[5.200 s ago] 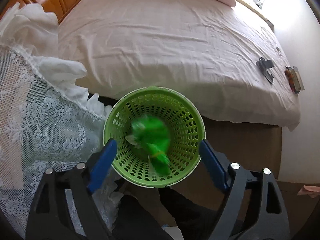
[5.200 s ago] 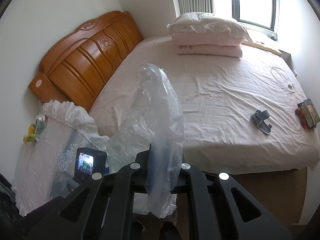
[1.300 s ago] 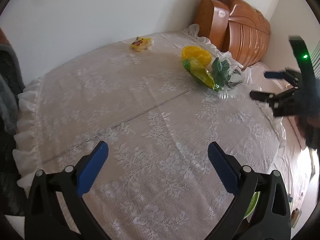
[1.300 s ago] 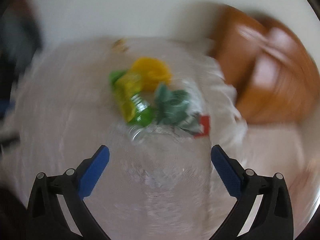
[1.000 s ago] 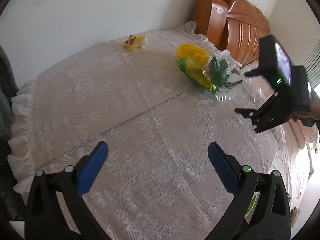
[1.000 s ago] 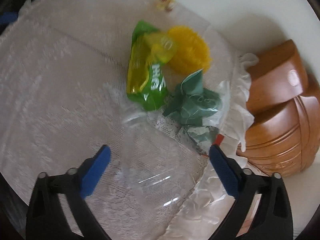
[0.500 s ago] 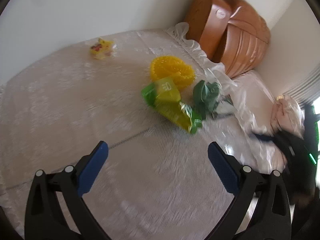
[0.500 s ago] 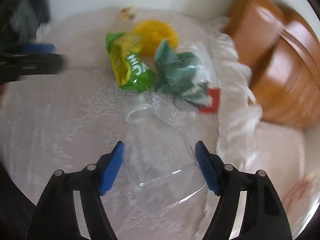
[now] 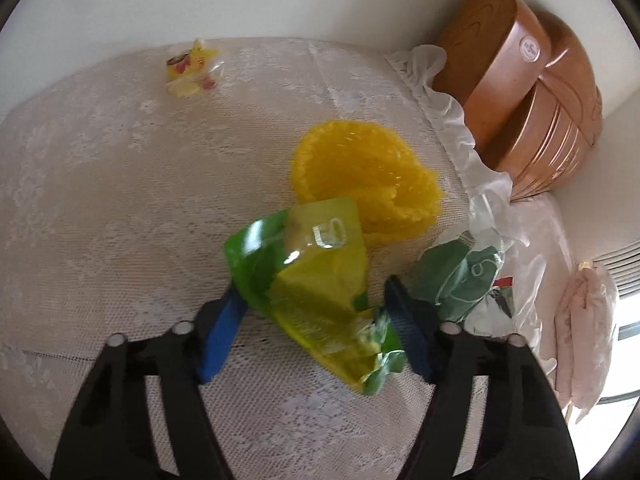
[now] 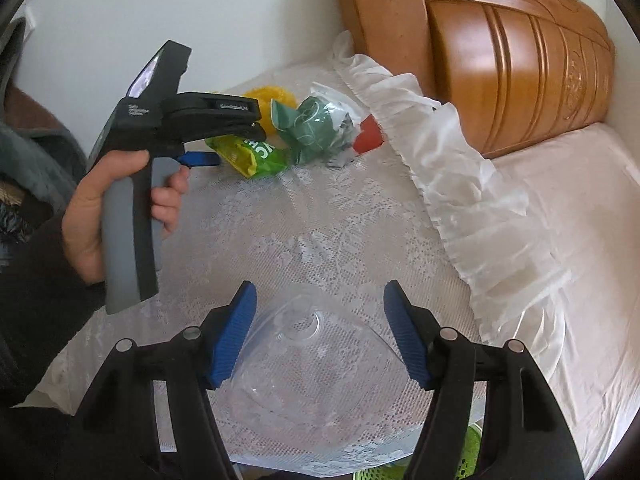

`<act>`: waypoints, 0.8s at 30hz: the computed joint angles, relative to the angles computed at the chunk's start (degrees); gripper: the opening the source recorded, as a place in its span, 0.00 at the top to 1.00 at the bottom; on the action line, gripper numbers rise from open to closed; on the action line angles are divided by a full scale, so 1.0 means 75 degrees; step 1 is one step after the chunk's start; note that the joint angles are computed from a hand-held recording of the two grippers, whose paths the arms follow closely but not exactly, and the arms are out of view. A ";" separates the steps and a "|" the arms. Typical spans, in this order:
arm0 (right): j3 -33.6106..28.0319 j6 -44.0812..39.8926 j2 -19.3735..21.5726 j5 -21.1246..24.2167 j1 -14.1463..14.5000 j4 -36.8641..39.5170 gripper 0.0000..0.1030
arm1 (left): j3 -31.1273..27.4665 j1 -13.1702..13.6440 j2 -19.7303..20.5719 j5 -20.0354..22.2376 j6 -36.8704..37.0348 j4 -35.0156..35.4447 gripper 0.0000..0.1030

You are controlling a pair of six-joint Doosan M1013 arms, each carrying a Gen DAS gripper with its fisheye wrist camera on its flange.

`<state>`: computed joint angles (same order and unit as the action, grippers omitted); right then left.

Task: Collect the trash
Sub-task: 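Grasp the yellow-green snack wrapper with the left tool while the right tool grasps the clear bottle, then carry the snack wrapper and bottle to the wastebasket and open both tools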

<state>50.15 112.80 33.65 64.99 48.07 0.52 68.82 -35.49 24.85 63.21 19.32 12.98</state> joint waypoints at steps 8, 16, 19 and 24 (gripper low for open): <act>0.0482 0.0166 -0.0153 -0.0066 0.0154 -0.0258 0.33 | 0.0270 -0.0124 -0.0208 -0.0054 0.0176 0.0154 0.54; 0.0463 -0.0036 0.0093 0.0483 0.0362 -0.0448 0.33 | 0.0891 -0.0276 -0.0755 -0.0288 0.0549 0.0554 0.57; 0.0261 -0.0166 0.0216 0.0726 0.0411 -0.0653 0.33 | 0.1146 -0.0302 -0.0968 -0.0431 0.0675 0.0554 0.57; 0.0100 -0.0302 0.0292 0.1032 0.0438 -0.0889 0.39 | 0.1473 -0.0318 -0.1295 -0.0599 0.0742 0.0478 0.57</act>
